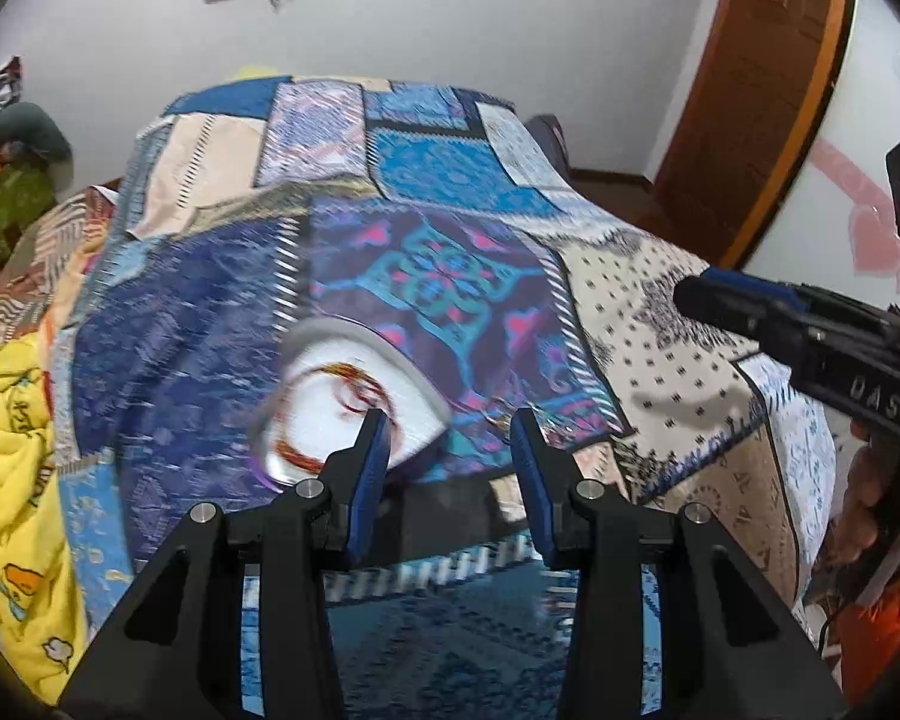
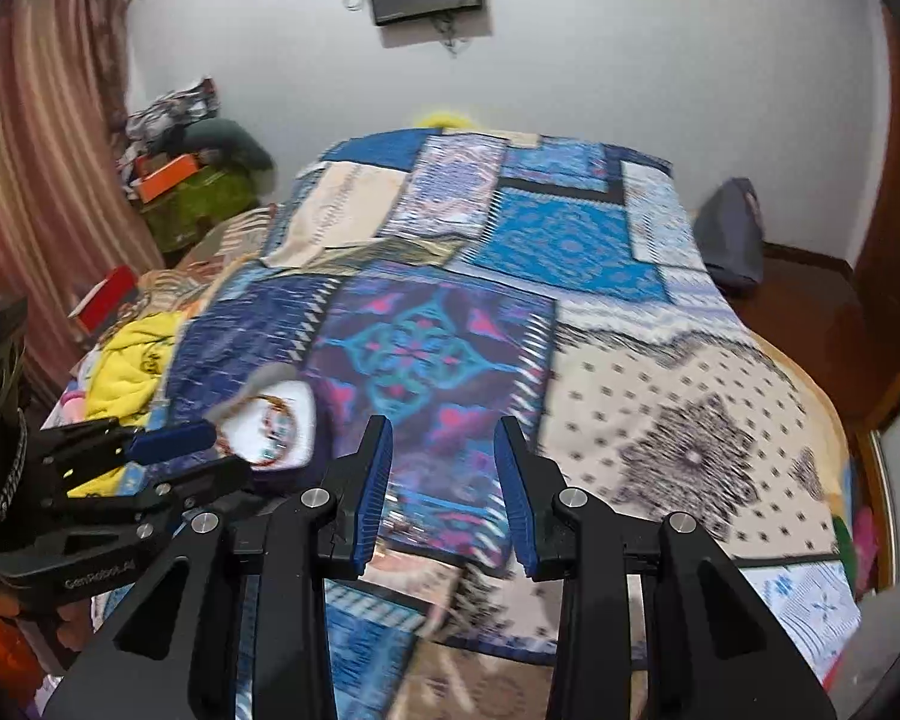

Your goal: Organize jewelry

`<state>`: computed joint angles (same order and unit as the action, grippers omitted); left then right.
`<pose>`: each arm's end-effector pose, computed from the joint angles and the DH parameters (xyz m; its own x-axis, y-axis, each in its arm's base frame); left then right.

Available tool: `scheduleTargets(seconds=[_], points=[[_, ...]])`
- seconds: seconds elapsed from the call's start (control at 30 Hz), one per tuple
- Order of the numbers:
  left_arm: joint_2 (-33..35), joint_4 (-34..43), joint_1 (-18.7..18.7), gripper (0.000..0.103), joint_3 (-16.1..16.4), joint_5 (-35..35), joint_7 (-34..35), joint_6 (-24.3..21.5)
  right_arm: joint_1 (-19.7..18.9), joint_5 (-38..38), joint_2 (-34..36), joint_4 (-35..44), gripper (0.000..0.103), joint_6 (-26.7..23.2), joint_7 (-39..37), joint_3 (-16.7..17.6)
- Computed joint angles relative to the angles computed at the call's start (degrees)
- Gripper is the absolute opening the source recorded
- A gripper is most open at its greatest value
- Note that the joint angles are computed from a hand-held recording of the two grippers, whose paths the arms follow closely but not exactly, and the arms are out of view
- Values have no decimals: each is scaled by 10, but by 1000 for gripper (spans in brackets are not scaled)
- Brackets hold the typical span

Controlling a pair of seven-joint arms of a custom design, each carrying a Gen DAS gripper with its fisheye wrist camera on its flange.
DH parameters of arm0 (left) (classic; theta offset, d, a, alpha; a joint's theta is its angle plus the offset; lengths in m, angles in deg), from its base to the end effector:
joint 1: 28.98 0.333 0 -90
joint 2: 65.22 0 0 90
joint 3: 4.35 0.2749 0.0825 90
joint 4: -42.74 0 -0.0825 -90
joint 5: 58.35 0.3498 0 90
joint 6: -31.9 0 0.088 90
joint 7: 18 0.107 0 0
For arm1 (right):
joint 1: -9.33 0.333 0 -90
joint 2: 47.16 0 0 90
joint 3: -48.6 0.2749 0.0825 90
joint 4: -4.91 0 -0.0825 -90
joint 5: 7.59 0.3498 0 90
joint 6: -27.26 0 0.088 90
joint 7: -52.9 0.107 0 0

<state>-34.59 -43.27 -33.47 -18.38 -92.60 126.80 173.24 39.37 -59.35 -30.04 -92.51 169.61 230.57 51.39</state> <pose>0.6583 -0.1878 0.3921 -0.7608 -0.6330 0.1431 -0.5595 0.5280 -0.6389 0.5370 0.3469 0.4464 -0.2791 -0.9447 -0.1724 -0.6261 0.3151 -0.7132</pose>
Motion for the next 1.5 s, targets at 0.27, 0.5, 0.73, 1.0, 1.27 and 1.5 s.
scheduleTargets(seconds=[0.27,0.5,0.73,1.0,1.27,1.5], points=[[25,14,-23,41,7,39,-26,-39,-16,16,-29,-64,32,13,22,8],[52,38,-33,41,7,65,-41,-81,-27,51,-18,-77,32,46,-12,16],[72,54,-41,41,6,76,-42,-83,-32,88,2,-77,32,91,-47,13],[82,52,-45,25,1,75,-30,-47,-36,119,23,-66,32,124,-90,11],[91,66,-38,13,-1,69,-28,-58,-42,170,62,-29,32,134,-153,16],[83,52,-35,3,3,66,-28,-37,-39,209,100,19,26,111,-211,18]])
